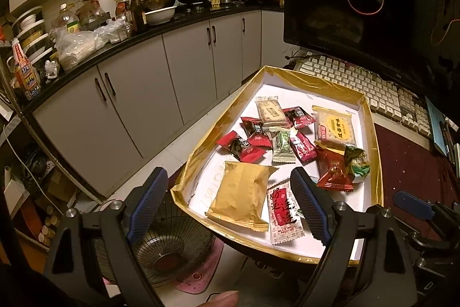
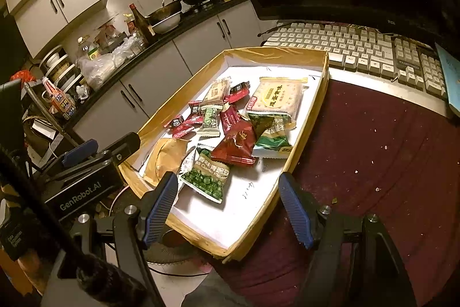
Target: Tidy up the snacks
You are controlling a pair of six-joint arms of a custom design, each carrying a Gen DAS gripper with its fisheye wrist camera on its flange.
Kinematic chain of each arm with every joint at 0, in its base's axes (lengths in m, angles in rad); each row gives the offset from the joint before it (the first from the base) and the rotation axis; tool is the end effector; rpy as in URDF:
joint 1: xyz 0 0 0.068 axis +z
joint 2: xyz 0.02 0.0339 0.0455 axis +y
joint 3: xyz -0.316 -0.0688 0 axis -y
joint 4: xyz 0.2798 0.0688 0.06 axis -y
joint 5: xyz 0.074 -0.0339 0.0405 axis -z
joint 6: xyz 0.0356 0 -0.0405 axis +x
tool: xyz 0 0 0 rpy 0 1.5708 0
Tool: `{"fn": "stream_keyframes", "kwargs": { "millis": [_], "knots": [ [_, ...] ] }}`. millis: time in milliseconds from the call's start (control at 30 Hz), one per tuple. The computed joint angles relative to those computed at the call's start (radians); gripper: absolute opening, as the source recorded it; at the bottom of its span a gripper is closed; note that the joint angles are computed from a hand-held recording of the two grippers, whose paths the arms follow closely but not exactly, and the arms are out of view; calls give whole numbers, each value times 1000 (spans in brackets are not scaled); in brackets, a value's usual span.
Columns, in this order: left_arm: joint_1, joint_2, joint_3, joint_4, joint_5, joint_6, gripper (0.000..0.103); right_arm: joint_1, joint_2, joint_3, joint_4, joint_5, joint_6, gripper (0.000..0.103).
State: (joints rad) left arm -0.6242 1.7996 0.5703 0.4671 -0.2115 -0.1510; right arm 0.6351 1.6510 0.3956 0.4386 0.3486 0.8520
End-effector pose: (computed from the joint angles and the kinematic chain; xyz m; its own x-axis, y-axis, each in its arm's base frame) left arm 0.2645 -0.1813 0.1026 -0.6214 0.2663 -0.7369 0.3588 0.9328 0.0345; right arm 0.2187 0.1461 0.1028 -0.6644 0.3890 -0.6382 0.1984 0.9150 0.3512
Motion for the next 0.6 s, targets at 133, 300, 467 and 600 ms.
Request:
{"fn": "stream_keyframes", "kwargs": {
  "millis": [133, 300, 467, 600],
  "knots": [
    [-1, -3, 3, -3, 2, 6, 87, -4, -7, -3, 3, 1, -9, 72],
    [-12, -6, 8, -12, -9, 6, 87, -12, -2, -1, 8, -11, -17, 73],
    [-13, -8, 9, -15, -12, 6, 87, -16, -1, -3, 15, -13, -19, 73],
    [-14, -9, 9, -15, -14, 6, 87, -18, -2, -4, 16, -16, -20, 72]
  ]
}}
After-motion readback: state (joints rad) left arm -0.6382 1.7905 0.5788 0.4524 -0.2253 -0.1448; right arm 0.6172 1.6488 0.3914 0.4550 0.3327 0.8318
